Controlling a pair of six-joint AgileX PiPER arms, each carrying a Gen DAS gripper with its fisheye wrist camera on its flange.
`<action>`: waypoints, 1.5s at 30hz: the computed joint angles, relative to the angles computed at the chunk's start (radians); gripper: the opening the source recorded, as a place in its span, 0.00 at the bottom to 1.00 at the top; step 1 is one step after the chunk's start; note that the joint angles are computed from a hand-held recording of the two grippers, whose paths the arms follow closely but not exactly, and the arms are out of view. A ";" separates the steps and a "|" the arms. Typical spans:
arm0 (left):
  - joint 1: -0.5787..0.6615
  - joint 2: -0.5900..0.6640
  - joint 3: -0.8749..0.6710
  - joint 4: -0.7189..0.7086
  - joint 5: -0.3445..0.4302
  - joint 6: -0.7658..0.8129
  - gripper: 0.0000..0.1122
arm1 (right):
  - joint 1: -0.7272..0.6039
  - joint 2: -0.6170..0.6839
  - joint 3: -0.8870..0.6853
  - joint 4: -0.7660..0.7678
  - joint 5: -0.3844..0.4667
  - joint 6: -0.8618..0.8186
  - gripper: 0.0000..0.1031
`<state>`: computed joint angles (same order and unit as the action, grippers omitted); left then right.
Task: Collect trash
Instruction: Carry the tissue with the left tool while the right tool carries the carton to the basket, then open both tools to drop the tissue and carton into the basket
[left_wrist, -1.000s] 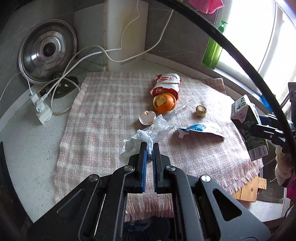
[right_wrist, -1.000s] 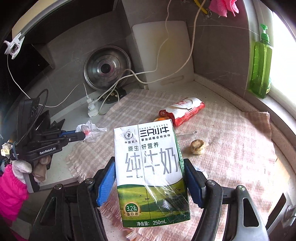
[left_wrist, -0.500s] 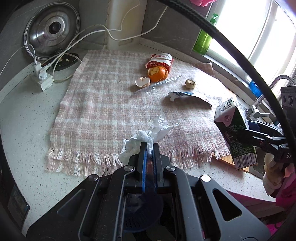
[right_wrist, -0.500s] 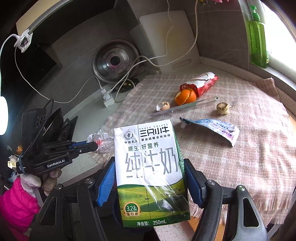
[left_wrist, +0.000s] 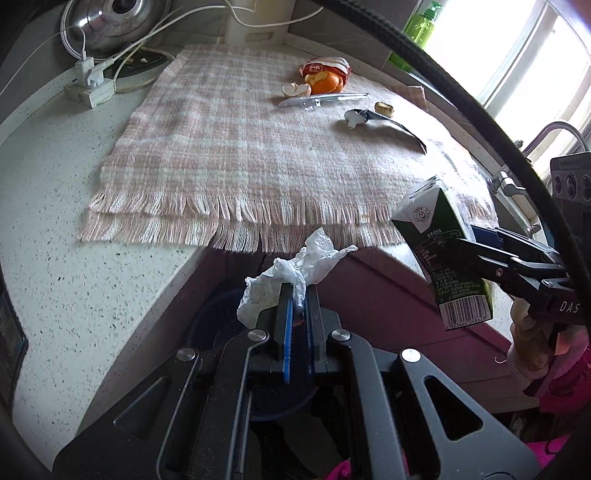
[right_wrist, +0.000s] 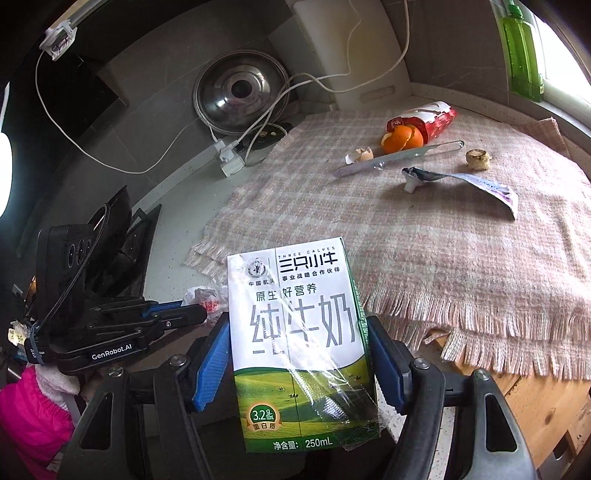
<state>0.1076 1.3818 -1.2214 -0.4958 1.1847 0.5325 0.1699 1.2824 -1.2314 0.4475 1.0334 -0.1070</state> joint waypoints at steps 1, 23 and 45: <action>0.007 -0.003 0.016 0.000 0.000 0.011 0.03 | 0.012 -0.004 0.020 -0.002 -0.014 0.010 0.69; 0.054 0.052 0.331 0.028 -0.172 0.172 0.03 | 0.311 0.056 0.318 -0.203 -0.298 0.325 0.70; -0.064 0.080 0.432 0.056 -0.330 0.052 0.03 | 0.314 0.157 0.386 -0.168 -0.369 0.283 0.71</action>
<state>0.0435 1.4621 -0.7894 -0.4399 0.8543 0.5843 0.4836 1.4390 -0.8450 0.2795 0.6647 0.1757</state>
